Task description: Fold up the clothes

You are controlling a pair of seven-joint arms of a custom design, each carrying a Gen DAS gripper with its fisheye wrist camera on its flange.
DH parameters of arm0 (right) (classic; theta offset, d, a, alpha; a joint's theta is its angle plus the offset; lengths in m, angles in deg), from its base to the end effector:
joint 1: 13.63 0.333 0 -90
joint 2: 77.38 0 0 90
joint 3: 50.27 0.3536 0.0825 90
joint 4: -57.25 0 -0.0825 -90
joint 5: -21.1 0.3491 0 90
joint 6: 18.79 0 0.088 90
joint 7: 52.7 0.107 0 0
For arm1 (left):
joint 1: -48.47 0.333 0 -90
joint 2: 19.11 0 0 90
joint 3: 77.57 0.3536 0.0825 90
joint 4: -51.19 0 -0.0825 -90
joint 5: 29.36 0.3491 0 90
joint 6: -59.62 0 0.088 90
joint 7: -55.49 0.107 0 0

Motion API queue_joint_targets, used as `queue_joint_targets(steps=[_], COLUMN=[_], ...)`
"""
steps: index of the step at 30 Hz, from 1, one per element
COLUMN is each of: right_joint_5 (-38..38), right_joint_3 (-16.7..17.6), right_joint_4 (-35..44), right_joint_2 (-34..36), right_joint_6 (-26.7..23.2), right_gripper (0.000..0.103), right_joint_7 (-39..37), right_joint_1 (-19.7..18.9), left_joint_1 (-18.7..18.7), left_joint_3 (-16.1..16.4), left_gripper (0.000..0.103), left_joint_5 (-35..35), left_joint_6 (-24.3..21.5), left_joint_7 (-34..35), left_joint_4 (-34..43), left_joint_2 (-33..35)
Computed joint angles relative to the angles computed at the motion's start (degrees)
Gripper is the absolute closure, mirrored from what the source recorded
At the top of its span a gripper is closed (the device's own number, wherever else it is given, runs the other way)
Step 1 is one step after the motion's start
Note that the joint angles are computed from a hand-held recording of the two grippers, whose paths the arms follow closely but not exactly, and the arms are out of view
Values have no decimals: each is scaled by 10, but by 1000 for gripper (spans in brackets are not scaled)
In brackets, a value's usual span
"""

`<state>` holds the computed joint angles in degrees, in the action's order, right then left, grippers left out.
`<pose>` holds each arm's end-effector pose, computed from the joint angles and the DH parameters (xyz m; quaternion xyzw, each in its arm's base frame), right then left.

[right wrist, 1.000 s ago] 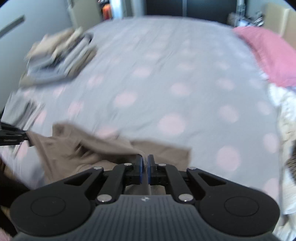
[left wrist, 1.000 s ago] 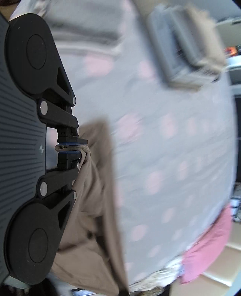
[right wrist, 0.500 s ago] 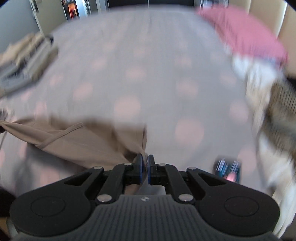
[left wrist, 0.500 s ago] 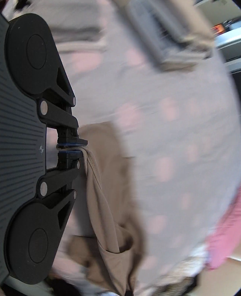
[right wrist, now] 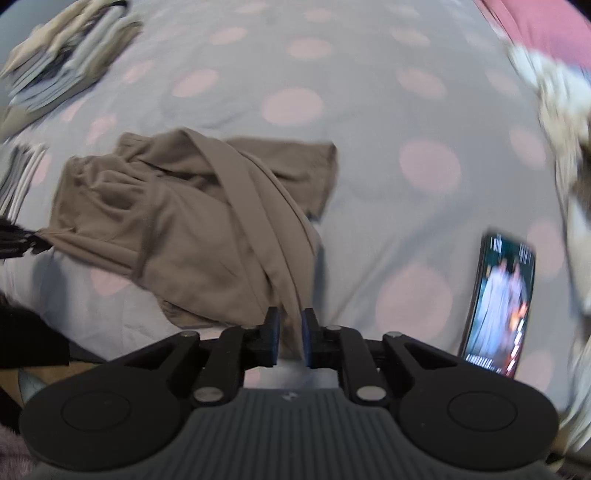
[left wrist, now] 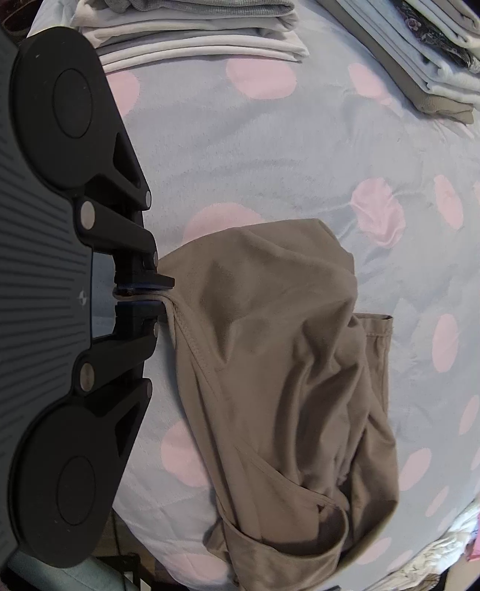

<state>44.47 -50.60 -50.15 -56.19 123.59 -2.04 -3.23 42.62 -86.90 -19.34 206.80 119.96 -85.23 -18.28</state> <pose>0.6302 0.1105 0.3964 -0.8620 0.4724 -0.0303 0.1812 0.4723 -0.1309 0.3947 -0.7181 0.6886 -0.0567 0.0836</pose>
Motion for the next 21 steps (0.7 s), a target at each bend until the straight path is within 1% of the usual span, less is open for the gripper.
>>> queue_joint_targets(steps=[4,5,6,8,10,13,14,15,16,17,19,20,21], right_joint_5=[26,31,36,39,39,32,27,19,10,3,-3,6,15], right_joint_3=[28,33,38,43,45,45,43,40,36,32,29,32,35], right_joint_4=[33,43,56,88,118,159,174,188,202,211,212,206,199], right_joint_2=[12,17,25,46,68,98,110,120,131,138,142,138,133], right_joint_6=[1,-2,-11,-39,-57,-68,-76,-85,-97,-105,-113,-115,-117], right_gripper=[87,82,76,73,73,72,69,58,55,55,67,90,95], right_joint_7=[-92,-115,-137,-163,-179,-191,-189,-185,-179,-173,-165,-166,-168], right_joint_1=[-12,-13,-13,-10,-1,14,19,25,30,34,36,31,26], left_joint_1=[0,0,0,0,1,1,1,1,1,2,3,4,4], left_joint_3=[-1,-2,-2,-2,-2,-2,-2,-2,-2,-1,0,1,2], left_gripper=[100,100,100,100,100,100,100,100,100,100,100,100,100], left_joint_5=[17,19,21,25,27,33,33,34,34,34,33,34,34], left_joint_6=[5,6,10,13,15,16,17,18,20,21,26,31,36], left_joint_7=[-6,-7,-8,-12,-15,-21,-22,-22,-23,-24,-27,-30,-32], left_joint_4=[2,0,-1,-3,-4,-4,-4,-5,-5,-5,-9,-11,-14], left_joint_2=[8,7,8,7,7,8,8,7,7,7,3,0,-4])
